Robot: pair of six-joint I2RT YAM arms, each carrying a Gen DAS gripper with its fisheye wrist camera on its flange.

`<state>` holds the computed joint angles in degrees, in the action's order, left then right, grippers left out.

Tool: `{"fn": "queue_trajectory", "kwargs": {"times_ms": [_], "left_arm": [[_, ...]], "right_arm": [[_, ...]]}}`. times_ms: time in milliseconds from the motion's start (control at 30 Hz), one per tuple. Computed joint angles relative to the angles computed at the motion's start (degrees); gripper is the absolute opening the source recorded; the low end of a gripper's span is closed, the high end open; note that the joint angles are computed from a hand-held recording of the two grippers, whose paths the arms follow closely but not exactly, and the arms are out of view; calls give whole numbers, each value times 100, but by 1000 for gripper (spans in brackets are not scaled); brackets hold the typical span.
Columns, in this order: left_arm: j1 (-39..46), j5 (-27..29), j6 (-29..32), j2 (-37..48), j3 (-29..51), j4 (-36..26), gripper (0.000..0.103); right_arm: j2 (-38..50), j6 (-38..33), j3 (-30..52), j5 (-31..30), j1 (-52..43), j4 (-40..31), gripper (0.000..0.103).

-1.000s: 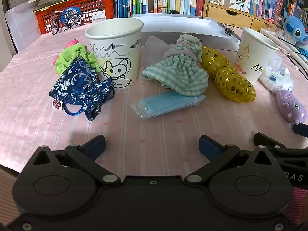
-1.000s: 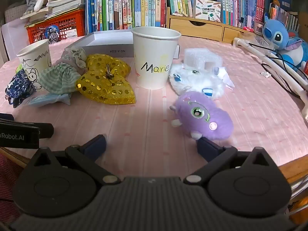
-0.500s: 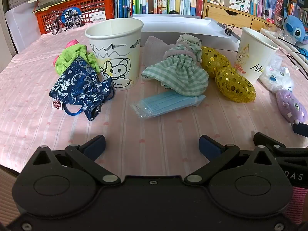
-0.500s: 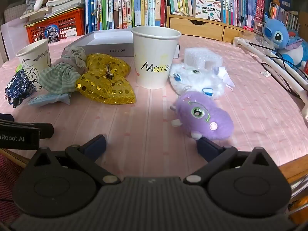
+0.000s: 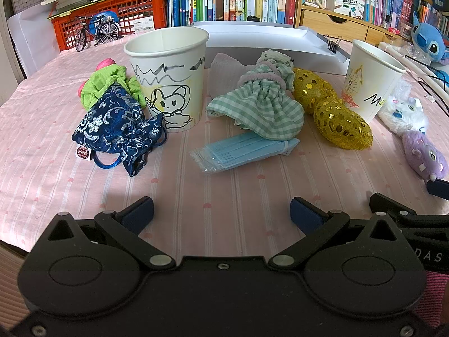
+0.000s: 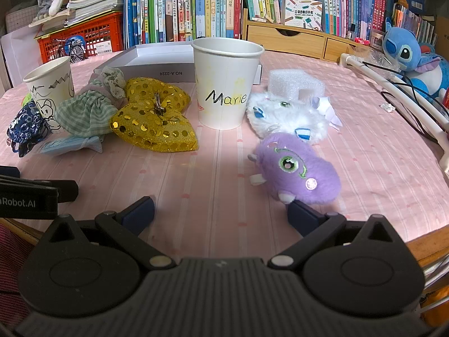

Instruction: Organize soft objects

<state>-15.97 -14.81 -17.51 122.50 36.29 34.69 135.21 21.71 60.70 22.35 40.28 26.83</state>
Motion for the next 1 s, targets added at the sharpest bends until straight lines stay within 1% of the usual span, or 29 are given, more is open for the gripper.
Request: {"fn": "queue_trajectory", "kwargs": {"times_ms": [1000], "left_arm": [[-45,-52,-30,-30,-52,53,103]], "right_arm": [[4,8,21,-9,0,-42,103]]}}
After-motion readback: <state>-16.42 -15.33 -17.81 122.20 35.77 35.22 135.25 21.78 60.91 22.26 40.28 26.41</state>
